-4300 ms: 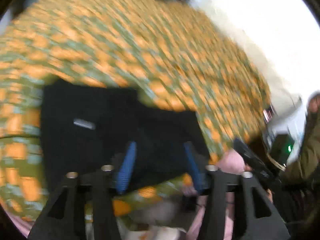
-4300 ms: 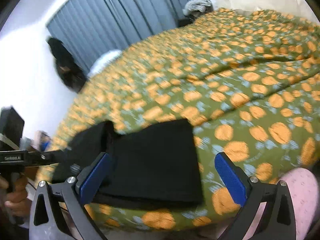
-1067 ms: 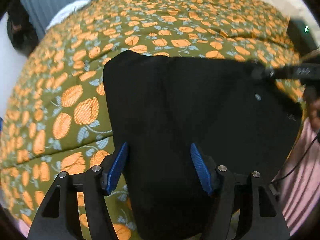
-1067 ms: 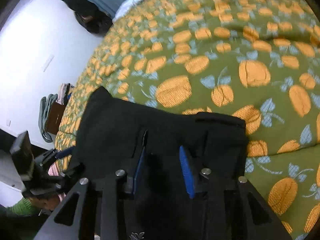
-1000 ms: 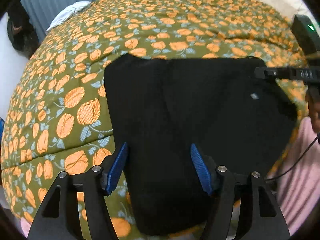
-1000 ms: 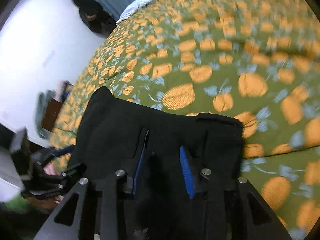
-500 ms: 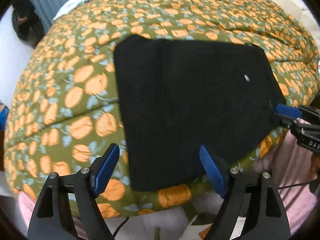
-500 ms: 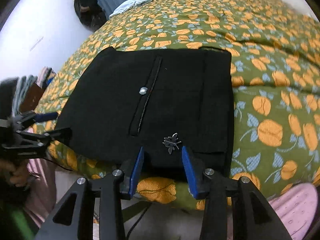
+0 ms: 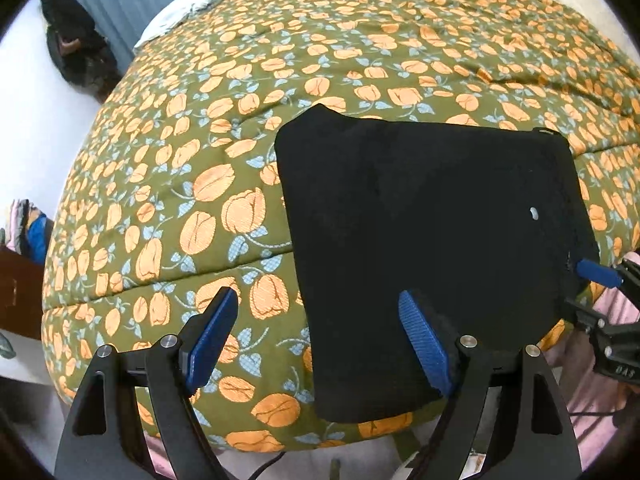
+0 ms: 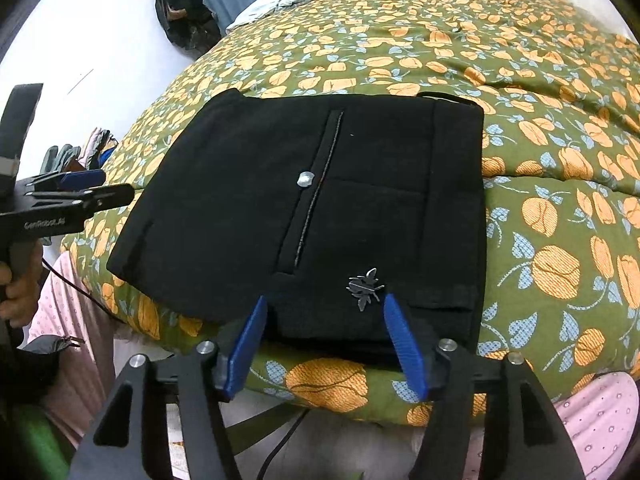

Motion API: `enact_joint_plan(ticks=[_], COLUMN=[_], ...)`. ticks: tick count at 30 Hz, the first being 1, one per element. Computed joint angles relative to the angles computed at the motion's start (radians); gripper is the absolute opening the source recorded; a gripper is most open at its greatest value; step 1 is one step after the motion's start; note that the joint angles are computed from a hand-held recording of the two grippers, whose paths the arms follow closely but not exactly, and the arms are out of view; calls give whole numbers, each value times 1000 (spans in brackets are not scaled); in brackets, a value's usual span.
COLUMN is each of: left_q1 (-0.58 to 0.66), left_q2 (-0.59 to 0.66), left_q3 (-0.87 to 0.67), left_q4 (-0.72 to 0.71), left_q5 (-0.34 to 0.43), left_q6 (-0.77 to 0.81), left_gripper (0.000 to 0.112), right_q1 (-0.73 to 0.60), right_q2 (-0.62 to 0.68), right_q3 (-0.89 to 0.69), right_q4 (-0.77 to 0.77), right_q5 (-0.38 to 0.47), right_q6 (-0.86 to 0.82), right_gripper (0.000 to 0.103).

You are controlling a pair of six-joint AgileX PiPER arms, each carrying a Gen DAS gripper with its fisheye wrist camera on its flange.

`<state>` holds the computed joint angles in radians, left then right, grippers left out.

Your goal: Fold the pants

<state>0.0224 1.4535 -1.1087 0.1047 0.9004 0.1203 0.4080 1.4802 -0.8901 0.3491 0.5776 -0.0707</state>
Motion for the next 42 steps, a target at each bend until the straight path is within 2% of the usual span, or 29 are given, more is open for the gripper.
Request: enact_joint_plan(ticks=[5,7,11,14,17,20,22,27,32,34,36,38,40,42], left_q1=[-16,-19,-14,-15,-11,8,22,18,-23,-4,44,67,89,152], left_q2=[23,33,72,112,135,173,225,391,544,614,670,682,678,647], left_q3=[-12,-18,-46,-81,-121,-181,-243,-397,-500,-575,-670,-704,-733,-729], left_q4=[20,30,30,33,20,-13,-51,-174,-23,4,-87,-75,-23,-80], left_q5=[9,11,18,29,45,44,41,-1,-85,-62,3,20,42,66], left_q6=[-17,-22,-22,-27,-14,17,46,103,-44,-96,-66,-89,-134,-97], left_gripper=[84,84,84,84,84,85,87,87,88,91,95,95,95,94], right_q1=[49,77,62,2,-86,-159,-201,-235,-214,-235,-251,-266,-312,-332], right_q2=[24,32,16,-3,-9,-42,-5,185,390,397,382,362,357,339], right_q3=[-21,-33,-33,-29,-73,-124,-192,-361,-461,-420,-391,-374,-377,-395], right_q4=[-52,-111,-78,53,216,270,306,525,451,496,523,478,476,369], right_q5=[-5,-1,11,34,124,122,128,166,181,164,167,176,231,230], right_q6=[26,68,52,-34,-163,-201,-234,-471,-481,-552,-613,-612,-651,-580], right_gripper=[88,91,91,91,91,91,91,91,91,91,91,90,88,89])
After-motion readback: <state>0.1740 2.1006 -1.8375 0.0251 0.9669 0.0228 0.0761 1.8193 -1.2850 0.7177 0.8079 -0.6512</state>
